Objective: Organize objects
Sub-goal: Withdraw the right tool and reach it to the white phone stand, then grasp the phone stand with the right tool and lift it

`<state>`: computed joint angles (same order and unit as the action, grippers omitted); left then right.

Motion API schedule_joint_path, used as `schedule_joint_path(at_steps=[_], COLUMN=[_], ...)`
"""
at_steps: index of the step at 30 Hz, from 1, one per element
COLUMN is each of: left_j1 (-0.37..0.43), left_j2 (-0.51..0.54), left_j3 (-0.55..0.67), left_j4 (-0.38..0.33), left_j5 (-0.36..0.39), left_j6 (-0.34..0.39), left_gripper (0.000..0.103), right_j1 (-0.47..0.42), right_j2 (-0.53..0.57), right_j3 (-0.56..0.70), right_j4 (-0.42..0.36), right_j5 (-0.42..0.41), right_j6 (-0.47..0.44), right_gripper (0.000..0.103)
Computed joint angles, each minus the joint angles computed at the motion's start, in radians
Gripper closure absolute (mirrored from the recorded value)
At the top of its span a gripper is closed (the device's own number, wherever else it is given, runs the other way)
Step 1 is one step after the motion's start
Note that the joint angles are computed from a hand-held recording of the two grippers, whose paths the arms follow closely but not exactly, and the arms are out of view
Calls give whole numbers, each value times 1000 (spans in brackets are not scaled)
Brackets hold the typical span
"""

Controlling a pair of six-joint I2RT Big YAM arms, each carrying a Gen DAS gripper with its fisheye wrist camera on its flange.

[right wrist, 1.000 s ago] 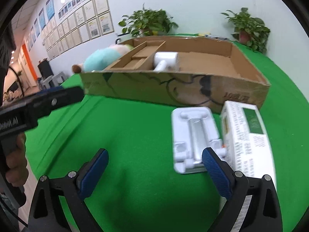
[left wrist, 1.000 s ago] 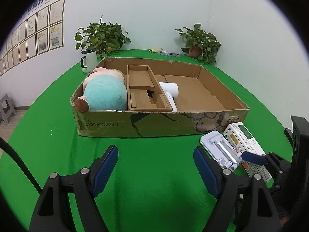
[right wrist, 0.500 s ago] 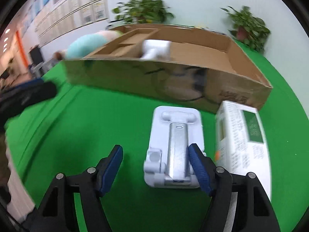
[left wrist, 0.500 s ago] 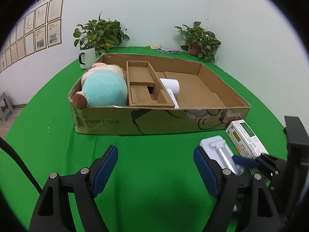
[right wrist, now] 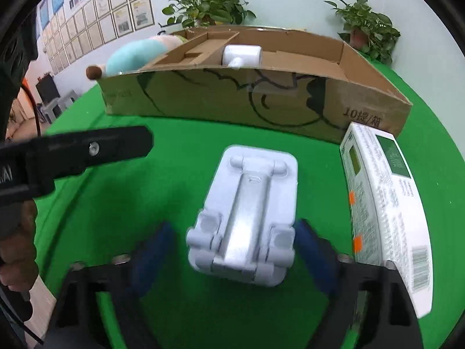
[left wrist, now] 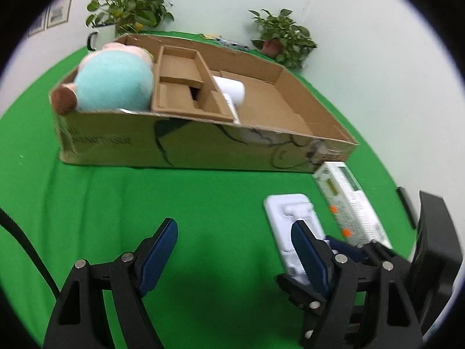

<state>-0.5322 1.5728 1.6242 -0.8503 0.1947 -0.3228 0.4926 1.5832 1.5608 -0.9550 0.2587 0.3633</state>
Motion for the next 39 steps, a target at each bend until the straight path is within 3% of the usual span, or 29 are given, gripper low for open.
schedule_joint_path(at_steps=[4, 8, 11, 15, 17, 18, 20, 21, 23, 34, 39], left_j1=[-1, 8, 4, -1, 0, 1, 4, 4, 0, 1, -1], left_j2=[-10, -42, -54, -61, -60, -60, -49, -43, -38, -44, -39], left_j3=[-25, -89, -121, -131, -129, -127, -112, -103, -95, -55, -4], left_j4=[-22, -2, 10, 29, 26, 21, -9, -29, -47, -60, -52], left_j5=[71, 233, 299, 310, 326, 330, 347, 345, 313, 341, 331], left_j6=[7, -40, -67, -89, -93, -89, -76, -69, -55, -17, -6], left_gripper=[23, 24, 24, 24, 25, 29, 47, 49, 60, 71, 72], right_j1=[23, 39, 42, 26, 43, 50, 50, 51, 57, 61, 51], right_j2=[-57, -115, -136, -164, -170, -170, -173, -174, -163, -157, -159], right_j3=[-66, -130, -153, -189, -195, -197, -203, -205, -194, -170, -138], right_j4=[32, 63, 89, 149, 153, 156, 171, 176, 171, 168, 174], right_j5=[-29, -76, -111, -253, -246, -244, -266, -276, -261, -209, -180], right_j6=[1, 50, 72, 141, 140, 135, 135, 135, 124, 104, 84], right_gripper=[33, 33, 33, 33, 33, 33, 33, 33, 33, 34, 34])
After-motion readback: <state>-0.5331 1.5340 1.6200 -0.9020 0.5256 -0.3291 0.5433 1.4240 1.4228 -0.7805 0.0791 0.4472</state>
